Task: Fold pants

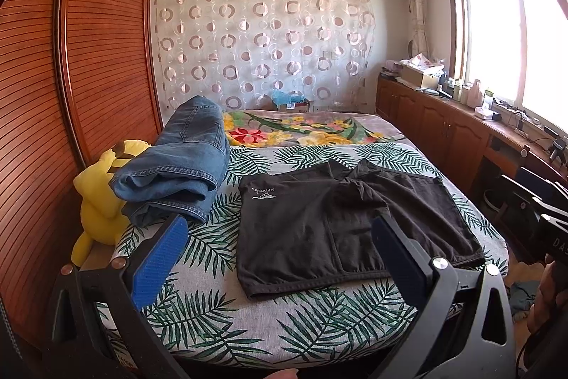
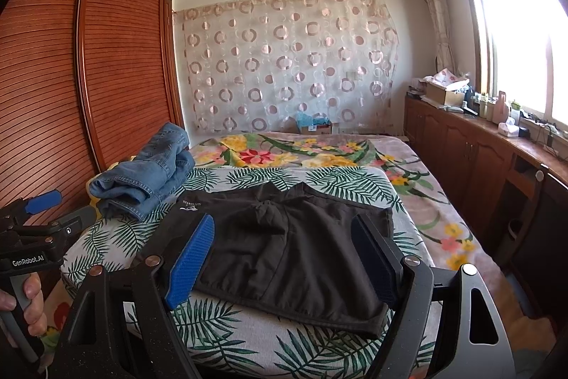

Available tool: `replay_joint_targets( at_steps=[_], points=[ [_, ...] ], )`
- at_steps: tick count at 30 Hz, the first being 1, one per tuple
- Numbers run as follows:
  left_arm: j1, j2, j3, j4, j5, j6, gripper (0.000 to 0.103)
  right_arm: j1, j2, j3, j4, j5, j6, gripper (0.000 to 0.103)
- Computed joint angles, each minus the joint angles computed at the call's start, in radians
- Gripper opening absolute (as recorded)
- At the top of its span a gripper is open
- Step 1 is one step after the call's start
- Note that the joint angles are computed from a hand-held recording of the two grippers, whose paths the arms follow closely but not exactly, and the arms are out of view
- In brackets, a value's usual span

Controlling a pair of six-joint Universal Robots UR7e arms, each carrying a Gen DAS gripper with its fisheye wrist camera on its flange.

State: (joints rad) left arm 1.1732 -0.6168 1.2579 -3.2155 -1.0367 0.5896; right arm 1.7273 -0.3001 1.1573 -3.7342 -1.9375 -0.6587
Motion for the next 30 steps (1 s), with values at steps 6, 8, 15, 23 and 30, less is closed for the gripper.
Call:
replay_joint_targets(
  at_steps=[6, 8, 15, 23, 30],
  points=[
    [0.002, -0.002, 0.002, 0.001, -0.011, -0.003, 0.103, 0.000, -0.001, 0.003, -0.002, 0.001, 0.000, 0.081],
    [0.002, -0.002, 0.002, 0.001, -0.011, -0.003, 0.103, 0.000, 0.000, 0.001, -0.004, -0.001, -0.003, 0.081],
    [0.001, -0.002, 0.002, 0.003, -0.013, -0.005, 0.103, 0.001, -0.002, 0.002, -0.003, 0.001, -0.005, 0.081],
    [0.001, -0.003, 0.001, 0.008, -0.008, -0.008, 0.103, 0.000, -0.002, 0.001, -0.001, -0.002, -0.003, 0.081],
    [0.006, 0.012, -0.041, 0.036, -0.004, -0.014, 0.103, -0.004, -0.008, 0.003, 0.004, 0.004, 0.006, 0.081]
  ],
)
